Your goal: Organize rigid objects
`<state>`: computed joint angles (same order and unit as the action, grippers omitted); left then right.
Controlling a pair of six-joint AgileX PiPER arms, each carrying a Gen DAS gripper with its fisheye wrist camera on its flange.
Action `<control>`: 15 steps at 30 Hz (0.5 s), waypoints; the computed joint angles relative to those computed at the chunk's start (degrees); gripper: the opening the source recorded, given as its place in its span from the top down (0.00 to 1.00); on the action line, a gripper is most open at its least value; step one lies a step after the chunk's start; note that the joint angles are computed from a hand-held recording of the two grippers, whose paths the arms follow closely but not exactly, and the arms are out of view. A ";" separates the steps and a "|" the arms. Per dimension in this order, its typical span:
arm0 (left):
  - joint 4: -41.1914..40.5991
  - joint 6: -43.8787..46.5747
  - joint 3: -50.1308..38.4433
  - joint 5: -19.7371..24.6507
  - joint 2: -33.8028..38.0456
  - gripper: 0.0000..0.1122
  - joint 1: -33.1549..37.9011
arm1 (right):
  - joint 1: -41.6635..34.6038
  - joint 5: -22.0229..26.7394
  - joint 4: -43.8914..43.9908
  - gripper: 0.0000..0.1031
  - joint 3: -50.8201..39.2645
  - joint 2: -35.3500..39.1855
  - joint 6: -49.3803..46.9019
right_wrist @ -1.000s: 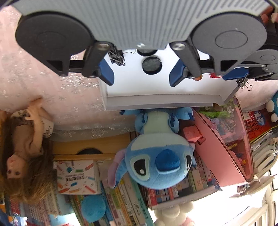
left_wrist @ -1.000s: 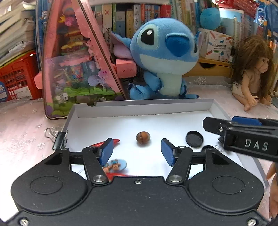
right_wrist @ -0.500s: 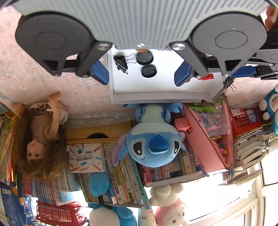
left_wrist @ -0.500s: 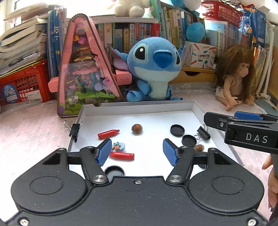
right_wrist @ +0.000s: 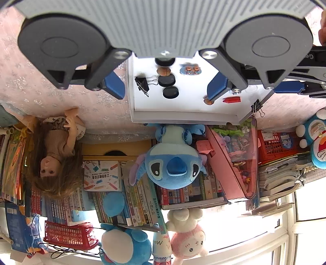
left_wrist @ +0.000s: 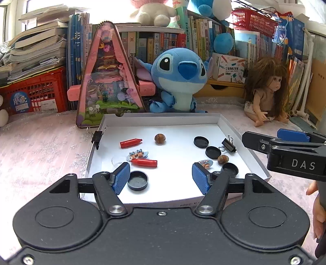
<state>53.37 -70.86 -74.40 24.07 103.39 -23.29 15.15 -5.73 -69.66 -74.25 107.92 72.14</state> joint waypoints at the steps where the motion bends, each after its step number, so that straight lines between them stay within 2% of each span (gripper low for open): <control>1: 0.77 -1.01 0.79 -0.09 -0.49 0.38 -0.12 | 0.04 -0.07 3.16 0.08 0.63 -0.38 -3.27; 5: 3.59 -4.53 4.32 -0.73 -2.82 0.36 -0.62 | 0.03 -0.97 16.51 0.07 3.58 -1.92 -16.91; 12: 8.91 -10.95 9.92 -1.10 -5.85 0.33 -1.66 | 0.14 -2.39 28.54 0.04 8.44 -4.40 -30.29; 15: 10.63 -13.68 11.66 -0.15 -6.49 0.32 -2.44 | 0.53 -2.91 36.63 0.02 10.75 -5.40 -39.19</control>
